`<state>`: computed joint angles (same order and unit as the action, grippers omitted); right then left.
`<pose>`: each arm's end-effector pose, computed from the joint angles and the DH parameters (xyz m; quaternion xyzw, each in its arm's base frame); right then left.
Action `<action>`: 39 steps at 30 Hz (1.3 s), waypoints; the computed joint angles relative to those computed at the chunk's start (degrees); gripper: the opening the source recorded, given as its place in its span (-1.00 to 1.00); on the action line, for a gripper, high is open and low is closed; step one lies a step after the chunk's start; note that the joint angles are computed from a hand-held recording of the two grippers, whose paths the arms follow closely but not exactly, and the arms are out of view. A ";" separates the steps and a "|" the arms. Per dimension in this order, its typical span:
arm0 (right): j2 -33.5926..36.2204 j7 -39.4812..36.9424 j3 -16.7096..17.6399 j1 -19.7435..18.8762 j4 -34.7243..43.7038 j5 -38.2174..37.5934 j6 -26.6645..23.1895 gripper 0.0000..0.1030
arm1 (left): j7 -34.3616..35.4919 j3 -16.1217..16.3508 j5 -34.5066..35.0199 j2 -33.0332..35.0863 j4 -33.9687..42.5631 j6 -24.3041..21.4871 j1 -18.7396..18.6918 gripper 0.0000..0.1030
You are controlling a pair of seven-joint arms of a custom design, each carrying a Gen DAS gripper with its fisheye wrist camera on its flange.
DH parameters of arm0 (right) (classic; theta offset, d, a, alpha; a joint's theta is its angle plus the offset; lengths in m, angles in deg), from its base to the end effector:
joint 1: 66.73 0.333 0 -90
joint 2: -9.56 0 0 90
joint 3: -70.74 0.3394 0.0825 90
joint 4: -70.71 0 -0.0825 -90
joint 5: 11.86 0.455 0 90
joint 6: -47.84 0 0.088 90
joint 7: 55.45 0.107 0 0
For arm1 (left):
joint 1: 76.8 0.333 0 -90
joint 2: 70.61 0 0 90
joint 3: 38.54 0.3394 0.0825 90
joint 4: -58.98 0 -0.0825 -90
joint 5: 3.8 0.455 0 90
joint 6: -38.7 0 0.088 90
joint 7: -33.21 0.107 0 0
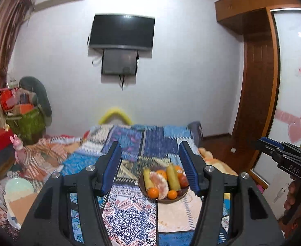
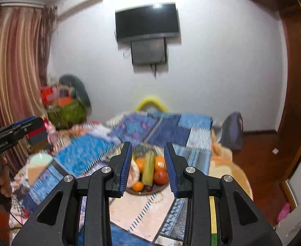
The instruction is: Organize fruits
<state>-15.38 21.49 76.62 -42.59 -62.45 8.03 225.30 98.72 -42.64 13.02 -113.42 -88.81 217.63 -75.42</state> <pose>0.4599 0.2432 0.6512 -0.6939 0.4423 -0.2670 0.5016 0.4160 -0.0522 0.6495 -0.5851 0.5439 -0.4442 0.4056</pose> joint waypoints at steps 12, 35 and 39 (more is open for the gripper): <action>-4.94 5.76 6.72 -4.71 -4.46 -0.52 8.28 0.30 | -2.85 -4.61 1.14 -6.69 -2.50 0.60 0.74 0.75; -10.19 15.67 18.24 -18.29 -7.40 -5.83 9.24 0.95 | -8.96 -8.71 4.19 -8.25 -2.99 0.20 4.59 0.99; -10.20 16.04 18.01 -18.13 -7.38 -6.31 9.16 0.95 | -9.27 -8.98 4.59 -8.42 -3.11 0.33 4.81 0.99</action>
